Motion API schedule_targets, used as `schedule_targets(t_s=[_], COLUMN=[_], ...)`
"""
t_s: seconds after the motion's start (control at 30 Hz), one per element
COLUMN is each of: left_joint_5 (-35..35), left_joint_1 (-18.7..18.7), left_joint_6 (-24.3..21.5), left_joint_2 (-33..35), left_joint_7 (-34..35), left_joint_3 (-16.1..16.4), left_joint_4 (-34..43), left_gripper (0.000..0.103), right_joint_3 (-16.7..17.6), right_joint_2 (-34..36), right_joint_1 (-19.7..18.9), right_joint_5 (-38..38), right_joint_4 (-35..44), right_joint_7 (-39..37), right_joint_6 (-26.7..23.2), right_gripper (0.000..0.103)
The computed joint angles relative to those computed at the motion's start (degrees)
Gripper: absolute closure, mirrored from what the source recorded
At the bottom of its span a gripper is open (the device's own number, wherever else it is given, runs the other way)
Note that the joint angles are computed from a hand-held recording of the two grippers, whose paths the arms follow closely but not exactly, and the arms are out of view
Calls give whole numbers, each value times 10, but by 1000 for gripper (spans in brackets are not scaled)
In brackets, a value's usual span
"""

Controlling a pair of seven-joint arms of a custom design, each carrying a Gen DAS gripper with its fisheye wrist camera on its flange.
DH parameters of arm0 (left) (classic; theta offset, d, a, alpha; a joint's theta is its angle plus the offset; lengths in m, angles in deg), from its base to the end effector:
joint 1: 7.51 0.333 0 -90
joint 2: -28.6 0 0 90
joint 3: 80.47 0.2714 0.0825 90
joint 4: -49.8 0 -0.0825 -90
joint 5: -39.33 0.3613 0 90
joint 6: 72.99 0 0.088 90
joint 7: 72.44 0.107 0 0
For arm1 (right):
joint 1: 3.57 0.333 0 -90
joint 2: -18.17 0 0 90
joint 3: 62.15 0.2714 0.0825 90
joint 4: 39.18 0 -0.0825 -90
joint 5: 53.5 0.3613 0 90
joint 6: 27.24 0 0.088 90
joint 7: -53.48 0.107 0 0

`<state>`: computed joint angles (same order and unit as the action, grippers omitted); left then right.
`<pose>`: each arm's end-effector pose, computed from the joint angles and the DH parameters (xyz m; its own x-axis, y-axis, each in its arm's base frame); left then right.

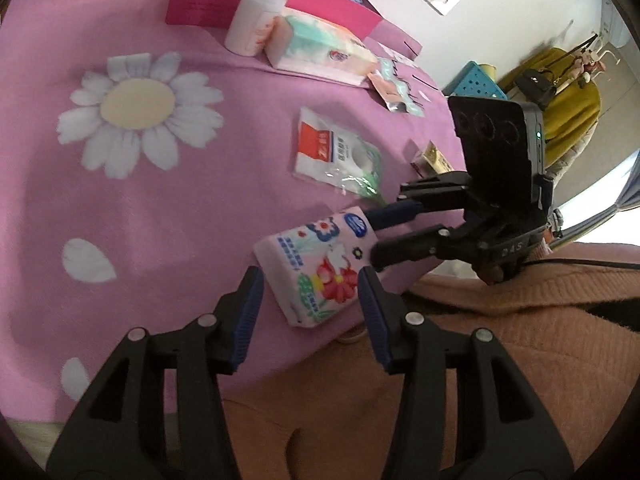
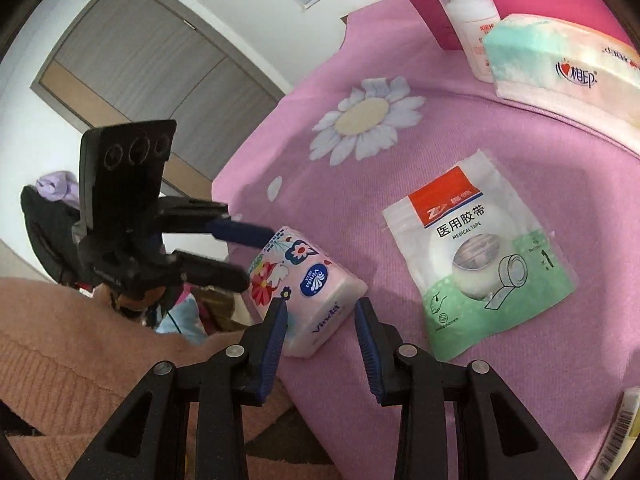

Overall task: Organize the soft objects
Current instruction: 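Lower the left gripper onto the white floral tissue pack and grasp it, then carry the tissue pack into the pink box and open the left gripper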

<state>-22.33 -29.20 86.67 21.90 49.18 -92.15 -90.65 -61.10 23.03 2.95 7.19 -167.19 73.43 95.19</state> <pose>0.4211 -0.2292 0.3467 -0.2764 -0.8335 0.4784 -0.9092 0.0655 -0.4111 0.4989 0.1042 0.3061 0.6219 -0.5284 -0.5779 -0.7829 -0.4065 -0.4709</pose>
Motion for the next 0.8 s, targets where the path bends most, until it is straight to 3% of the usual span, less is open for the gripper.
schedule_targets(t_s=[0.13, 0.4, 0.8], left_joint_5=[-33, -57, 26], left_joint_1=[0, 14, 49], left_joint_6=[5, 11, 43], left_joint_2=[17, 39, 107], left_joint_7=[24, 63, 79], left_joint_3=[-4, -14, -39], left_joint_4=[17, 64, 201], left_gripper=[53, 58, 57], right_joint_3=[-1, -8, -27], right_joint_2=[-6, -39, -54], right_joint_1=[-2, 1, -8], right_joint_5=[4, 33, 116], right_joint_4=[-6, -26, 22], right_joint_7=[-2, -13, -57], right_joint_6=[-2, 45, 98], right_gripper=[72, 72, 72])
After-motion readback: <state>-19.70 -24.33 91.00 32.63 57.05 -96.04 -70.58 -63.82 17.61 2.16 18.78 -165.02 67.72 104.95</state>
